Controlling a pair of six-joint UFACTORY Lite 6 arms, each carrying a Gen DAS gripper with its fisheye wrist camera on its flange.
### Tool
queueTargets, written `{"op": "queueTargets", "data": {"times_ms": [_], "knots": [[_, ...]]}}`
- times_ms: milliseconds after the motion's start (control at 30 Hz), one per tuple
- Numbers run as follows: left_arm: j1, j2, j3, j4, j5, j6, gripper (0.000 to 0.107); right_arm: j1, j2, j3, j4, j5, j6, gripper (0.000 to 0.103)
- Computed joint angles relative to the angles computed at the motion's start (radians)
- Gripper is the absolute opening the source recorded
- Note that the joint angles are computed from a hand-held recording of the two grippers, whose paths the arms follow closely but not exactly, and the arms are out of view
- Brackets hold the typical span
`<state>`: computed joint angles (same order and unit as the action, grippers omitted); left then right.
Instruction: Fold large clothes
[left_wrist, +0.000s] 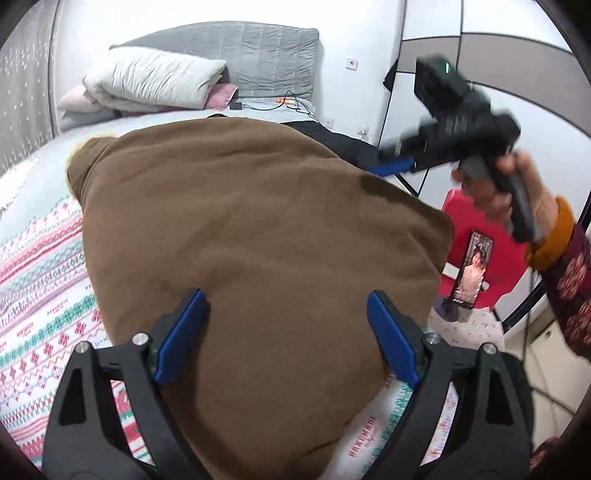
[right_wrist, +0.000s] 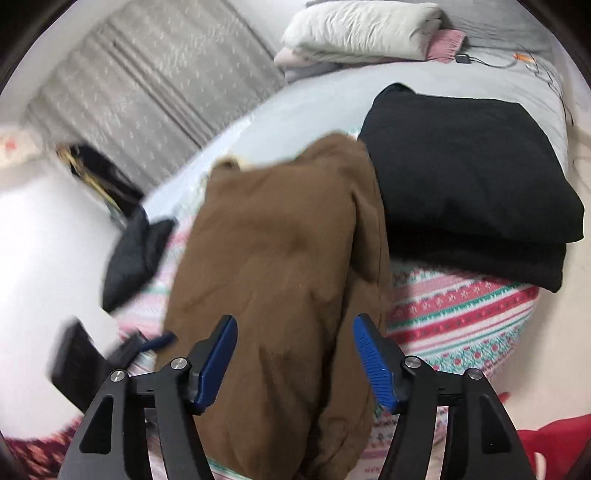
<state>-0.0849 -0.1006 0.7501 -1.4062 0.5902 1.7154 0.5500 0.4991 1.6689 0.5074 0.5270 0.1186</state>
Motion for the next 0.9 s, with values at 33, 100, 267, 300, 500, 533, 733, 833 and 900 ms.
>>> {"op": "queueTargets", "data": {"times_ms": [33, 100, 267, 300, 500, 533, 733, 833, 900], "knots": [[0.021, -0.010, 0.018, 0.063, 0.017, -0.079, 0.088, 0.013, 0.014, 0.001, -0.077, 0.004, 0.057, 0.068], [0.085, 0.010, 0.066, 0.122, 0.055, -0.159, 0.088, 0.014, 0.079, 0.019, -0.105, 0.024, 0.090, 0.071], [0.243, 0.264, 0.330, 0.230, 0.155, -0.367, 0.089, -0.063, 0.165, 0.010, 0.241, 0.033, -0.202, 0.076], [0.256, 0.323, 0.385, 0.251, 0.175, -0.404, 0.089, -0.078, 0.190, 0.019, 0.322, 0.040, -0.271, 0.076], [0.303, 0.747, 0.751, 0.283, 0.413, -0.637, 0.092, -0.153, 0.354, 0.138, 0.611, 0.174, -0.497, 0.077], [0.303, 0.791, 0.785, 0.267, 0.435, -0.645, 0.095, -0.164, 0.389, 0.163, 0.652, 0.202, -0.528, 0.077], [0.317, 1.100, 1.059, 0.179, 0.618, -0.787, 0.101, -0.206, 0.614, 0.305, 0.942, 0.358, -0.694, 0.076], [0.332, 1.078, 1.021, 0.155, 0.613, -0.788, 0.084, -0.193, 0.624, 0.294, 1.032, 0.354, -0.768, 0.064], [0.352, 1.030, 0.963, 0.150, 0.607, -0.748, 0.070, -0.188, 0.565, 0.218, 1.083, 0.343, -0.832, 0.049]]}}
